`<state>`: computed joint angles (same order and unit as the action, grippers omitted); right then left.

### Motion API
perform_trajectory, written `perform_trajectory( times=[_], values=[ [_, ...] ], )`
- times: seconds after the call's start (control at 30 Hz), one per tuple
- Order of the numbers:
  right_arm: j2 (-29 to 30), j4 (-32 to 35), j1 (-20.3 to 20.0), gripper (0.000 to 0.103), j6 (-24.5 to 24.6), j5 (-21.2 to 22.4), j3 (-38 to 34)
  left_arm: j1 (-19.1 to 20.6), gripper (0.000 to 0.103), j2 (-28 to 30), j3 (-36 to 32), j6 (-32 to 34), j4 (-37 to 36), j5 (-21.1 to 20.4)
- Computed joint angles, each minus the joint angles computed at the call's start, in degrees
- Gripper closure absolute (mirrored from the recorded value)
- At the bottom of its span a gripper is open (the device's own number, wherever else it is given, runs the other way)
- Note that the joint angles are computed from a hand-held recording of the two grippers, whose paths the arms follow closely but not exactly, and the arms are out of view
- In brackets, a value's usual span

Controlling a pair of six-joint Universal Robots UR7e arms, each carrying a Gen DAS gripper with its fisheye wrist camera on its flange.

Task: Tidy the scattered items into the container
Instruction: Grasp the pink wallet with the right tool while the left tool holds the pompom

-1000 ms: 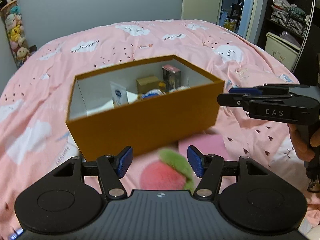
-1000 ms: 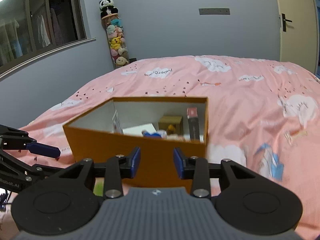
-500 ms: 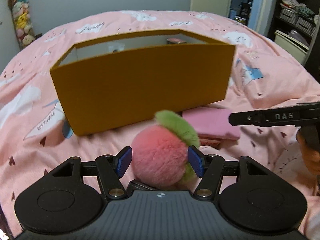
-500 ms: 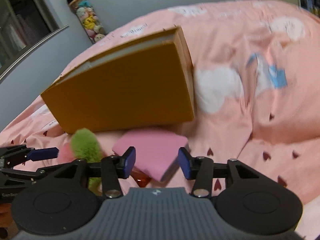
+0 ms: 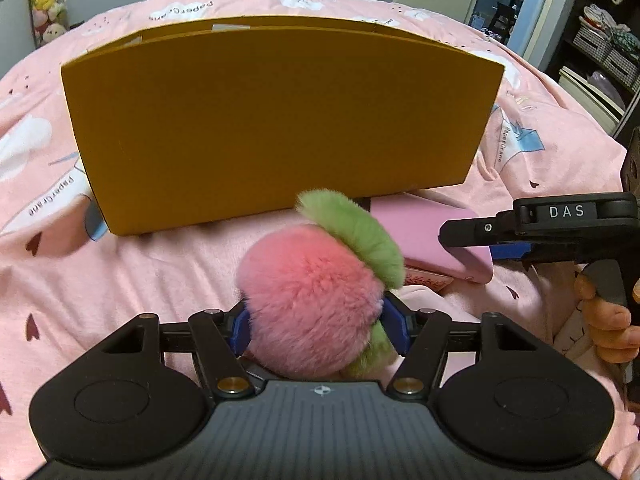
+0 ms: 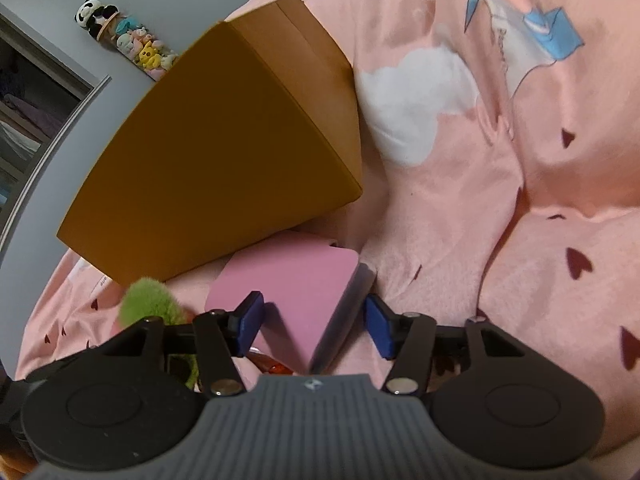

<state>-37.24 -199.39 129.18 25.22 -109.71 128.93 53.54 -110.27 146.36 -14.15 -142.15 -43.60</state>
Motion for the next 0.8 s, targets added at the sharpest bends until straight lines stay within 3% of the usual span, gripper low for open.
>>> perform_trajectory(
  times=[0.17, 0.33, 0.47, 0.63, 0.67, 0.77, 0.8],
  values=[
    [0.97, 1.15, 0.01, 0.035, -1.98, 0.18, -1.35, 1.64, 0.029, 0.85, -0.19, -0.69, -2.30, -0.89],
    [1.73, 2.02, 1.09, 0.036, -2.51, -1.46, -2.39, 1.93, 0.040, 0.00, -0.21, -1.56, -2.05, -1.43],
    [0.33, 2.34, 1.67, 0.051, -0.81, -1.89, -1.25, 1.56, 0.043, -1.30, -0.09, -2.56, -0.87, -1.66],
    [-2.48, 3.76, 2.46, 0.068, 1.50, 0.74, 1.24, -0.15, 0.044, -2.65, 0.16, -3.56, 1.16, -0.79],
    [-3.10, 4.63, 2.89, 0.083, 1.57, 1.01, 1.49, -0.62, 0.044, -3.21, 0.21, -3.78, 1.85, -0.65],
    [-4.52, 8.86, 4.31, 0.096, -0.25, 1.52, 1.25, -1.50, 0.044, -4.19, 0.08, -4.66, 4.16, -0.17],
    [-4.74, 11.14, 5.26, 0.095, -1.28, 0.81, 0.65, -1.81, 0.044, -4.28, 0.11, -5.03, 4.78, 0.39]
  ],
)
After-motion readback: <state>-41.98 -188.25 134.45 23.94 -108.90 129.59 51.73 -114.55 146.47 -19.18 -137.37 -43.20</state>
